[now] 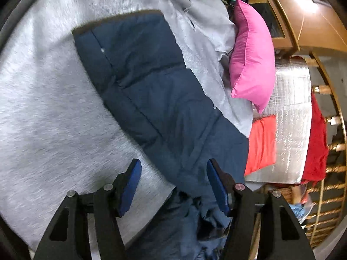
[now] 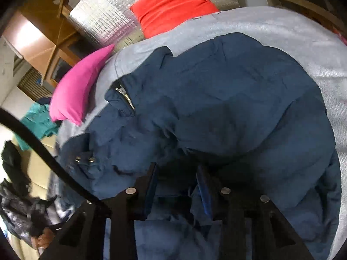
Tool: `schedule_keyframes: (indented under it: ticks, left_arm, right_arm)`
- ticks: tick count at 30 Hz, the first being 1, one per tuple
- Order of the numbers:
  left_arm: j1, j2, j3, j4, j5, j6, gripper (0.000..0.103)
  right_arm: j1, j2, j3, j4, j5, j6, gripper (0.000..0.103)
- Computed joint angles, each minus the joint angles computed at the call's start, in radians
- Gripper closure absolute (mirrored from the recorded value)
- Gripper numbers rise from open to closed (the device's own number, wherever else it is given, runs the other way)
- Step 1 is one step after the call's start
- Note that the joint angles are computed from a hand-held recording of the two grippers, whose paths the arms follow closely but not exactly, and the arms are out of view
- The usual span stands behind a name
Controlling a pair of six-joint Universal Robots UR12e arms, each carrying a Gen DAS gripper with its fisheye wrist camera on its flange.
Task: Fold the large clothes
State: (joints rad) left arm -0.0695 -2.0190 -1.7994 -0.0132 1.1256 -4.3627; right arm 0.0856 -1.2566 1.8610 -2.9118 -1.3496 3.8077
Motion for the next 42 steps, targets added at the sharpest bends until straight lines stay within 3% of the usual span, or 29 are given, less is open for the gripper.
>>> schedule_keyframes:
  ticks: [1,5,7,11,14,20,22,26,28,30,32,36,38,40,42]
  left_arm:
    - [0.001,-0.004,0.005,0.006,0.0,-0.002,0.06]
    - [0.003,-0.022,0.021,0.04,0.015,-0.02,0.068]
    - [0.001,-0.034,0.035,0.035,0.033,-0.025,0.081]
    - [-0.006,-0.038,0.05,0.025,0.072,0.001,0.089]
    - [-0.015,-0.025,0.05,0.055,0.139,0.034,0.092]
    - [-0.038,0.014,0.062,0.141,0.32,0.158,0.094]
    - [-0.053,0.031,0.064,0.167,0.415,0.225,0.095]
    - [-0.073,0.041,0.07,0.251,0.477,0.344,0.095]
    - [-0.097,0.031,0.097,0.288,0.488,0.452,0.095]
    - [-0.121,0.025,0.115,0.308,0.471,0.548,0.095]
    - [-0.141,0.016,0.13,0.318,0.421,0.624,0.095]
    - [-0.193,-0.015,0.18,0.274,0.287,0.794,0.095]
    - [-0.215,-0.023,0.196,0.215,0.236,0.856,0.095]
    - [-0.235,-0.05,0.235,0.094,0.164,0.909,0.095]
    - [-0.253,-0.075,0.281,-0.096,0.104,0.964,0.092]
  right_arm:
    - [-0.006,-0.004,0.008,-0.02,0.017,0.018,0.063]
    - [-0.005,-0.021,0.019,-0.047,-0.011,0.01,0.063]
    - [-0.005,-0.027,0.023,-0.047,-0.018,0.011,0.063]
    - [-0.017,-0.04,0.039,-0.062,-0.019,0.022,0.063]
    - [-0.026,-0.048,0.044,-0.069,-0.023,0.024,0.063]
    - [-0.039,-0.067,0.066,-0.078,-0.059,0.05,0.063]
    - [-0.043,-0.07,0.073,-0.086,-0.066,0.058,0.063]
    - [-0.05,-0.075,0.082,-0.109,-0.072,0.075,0.063]
    - [-0.053,-0.078,0.089,-0.133,-0.081,0.094,0.063]
    - [-0.057,-0.082,0.096,-0.155,-0.091,0.121,0.062]
    - [-0.063,-0.085,0.104,-0.174,-0.096,0.15,0.056]
    - [-0.075,-0.094,0.12,-0.197,-0.101,0.189,0.055]
    - [-0.082,-0.098,0.123,-0.192,-0.095,0.204,0.055]
    - [-0.088,-0.099,0.127,-0.198,-0.084,0.213,0.055]
    - [-0.093,-0.1,0.129,-0.198,-0.073,0.225,0.055]
